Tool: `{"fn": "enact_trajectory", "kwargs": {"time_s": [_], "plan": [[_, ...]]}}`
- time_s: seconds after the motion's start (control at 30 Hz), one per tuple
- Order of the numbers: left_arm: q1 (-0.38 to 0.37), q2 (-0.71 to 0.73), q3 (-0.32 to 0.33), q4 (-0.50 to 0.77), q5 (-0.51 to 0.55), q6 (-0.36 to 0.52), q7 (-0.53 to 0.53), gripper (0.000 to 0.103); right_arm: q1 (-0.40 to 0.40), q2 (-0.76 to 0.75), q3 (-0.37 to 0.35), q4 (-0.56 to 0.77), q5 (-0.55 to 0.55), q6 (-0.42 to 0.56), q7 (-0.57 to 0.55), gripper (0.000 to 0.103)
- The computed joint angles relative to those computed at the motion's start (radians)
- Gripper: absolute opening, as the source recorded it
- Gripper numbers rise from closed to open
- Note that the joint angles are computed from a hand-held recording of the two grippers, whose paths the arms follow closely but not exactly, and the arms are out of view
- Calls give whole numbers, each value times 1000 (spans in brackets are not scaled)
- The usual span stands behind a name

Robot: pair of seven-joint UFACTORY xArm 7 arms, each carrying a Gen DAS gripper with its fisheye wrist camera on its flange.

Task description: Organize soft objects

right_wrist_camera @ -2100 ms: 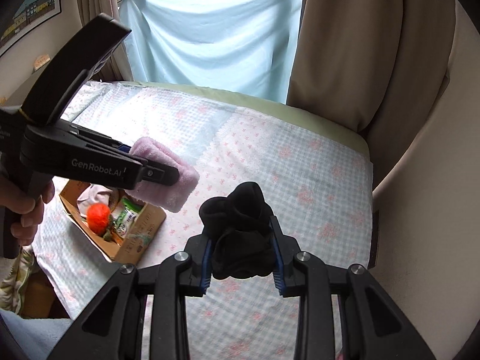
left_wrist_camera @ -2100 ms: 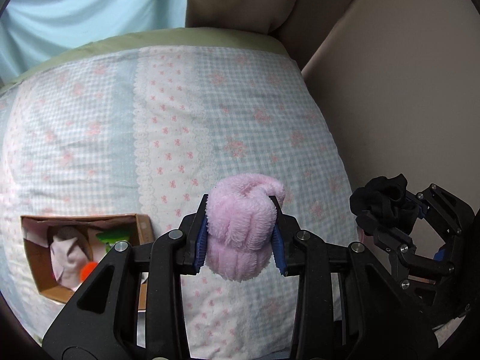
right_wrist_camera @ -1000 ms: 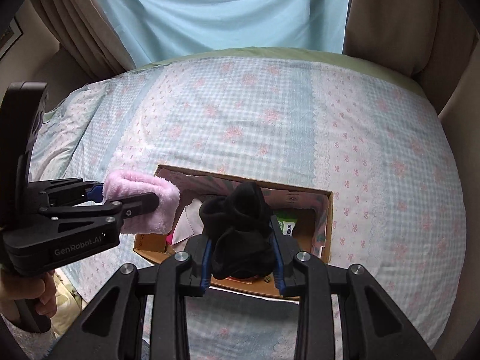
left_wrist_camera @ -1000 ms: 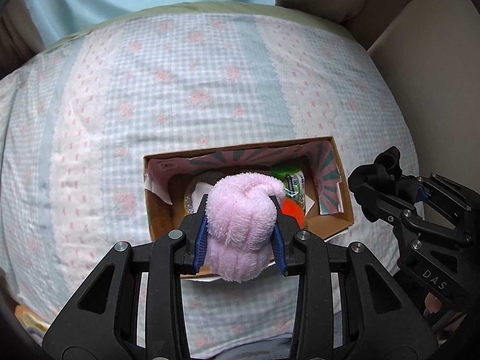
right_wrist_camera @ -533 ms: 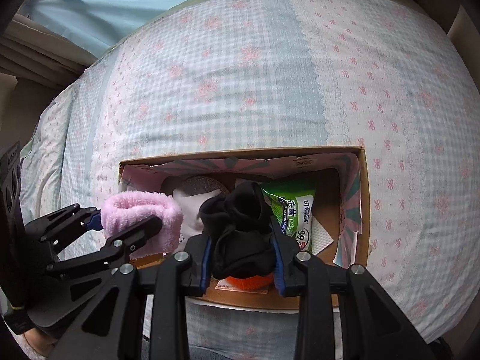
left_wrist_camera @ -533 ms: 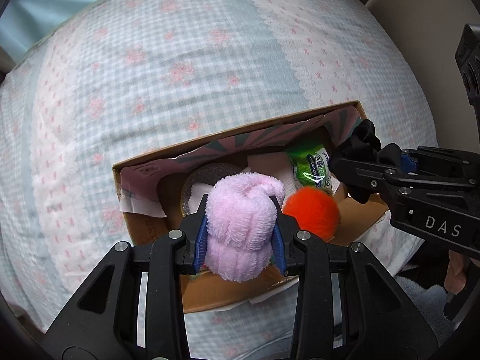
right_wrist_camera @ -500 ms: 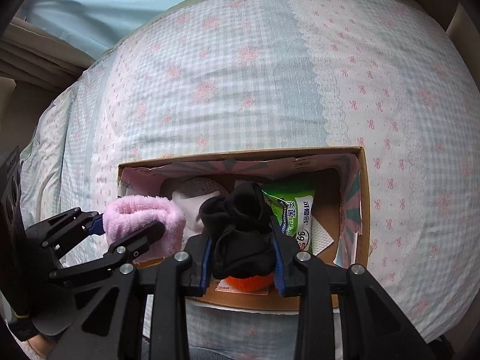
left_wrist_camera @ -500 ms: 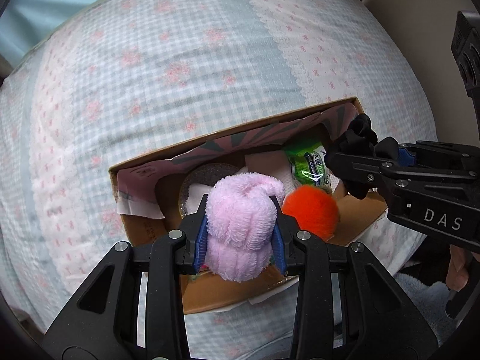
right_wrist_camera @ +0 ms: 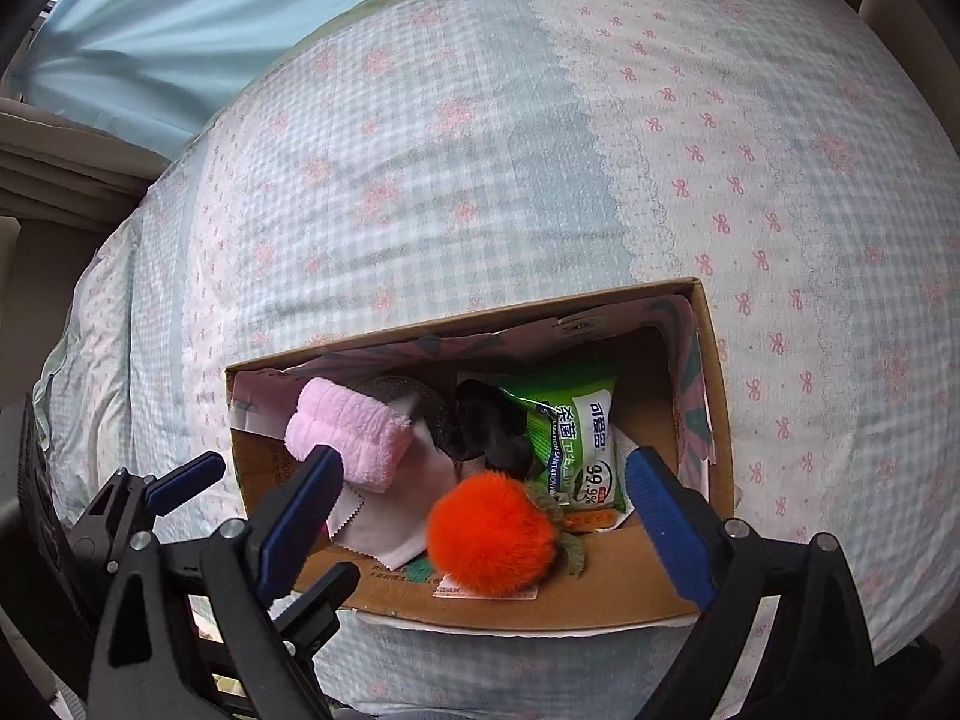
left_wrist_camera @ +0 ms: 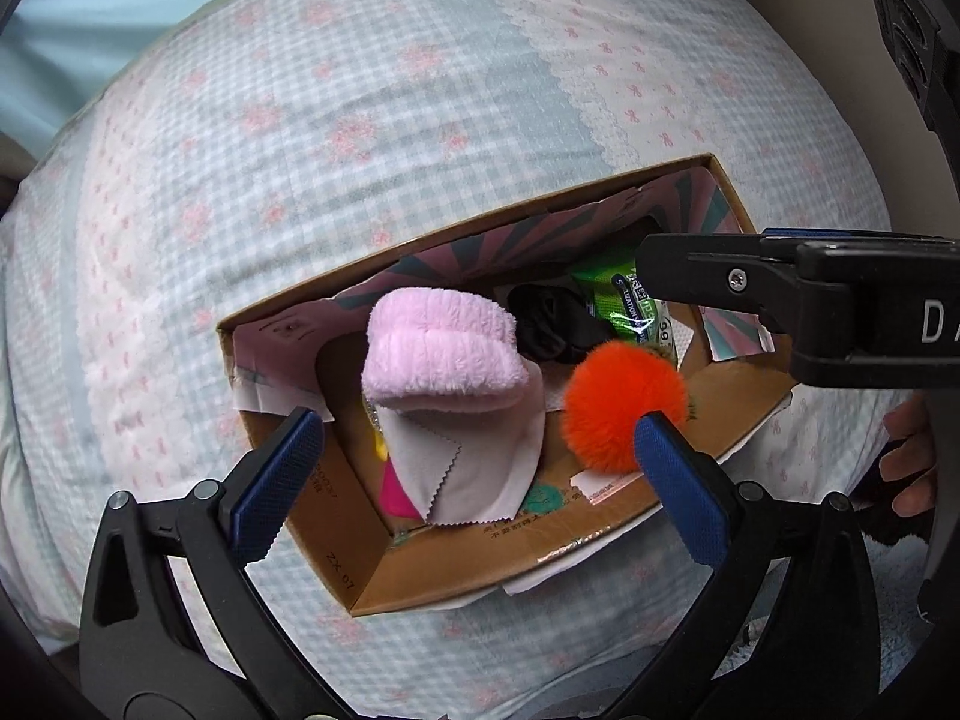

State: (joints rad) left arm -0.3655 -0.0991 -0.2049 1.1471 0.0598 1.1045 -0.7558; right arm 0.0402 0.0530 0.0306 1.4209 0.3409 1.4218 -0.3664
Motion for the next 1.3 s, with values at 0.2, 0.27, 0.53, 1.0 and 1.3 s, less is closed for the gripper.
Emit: {"fn": "enact_trajectory", "kwargs": {"time_s": [0.2,0.27,0.53,1.0,1.3], "plan": [[-10,-14,-17,28,36,36,-52,103,-10,-33,-9,-10,14,14,-35,94],[-16,-17,-24,43,52,48,-76,103,-15,-43,-14,-8,28,28,-56,94],[-46,-23,-63,170,146,161,-223,103,-51,-105,-50,58,48,60,-187,94],[-259,161,-219,837,775,611,-493,103,-165,-149,-173,442,161,74,-388,94],[-676,506,-141,1400,1185,899,-407,103,-235,-185,-251,492,286,87,-467,94]]}}
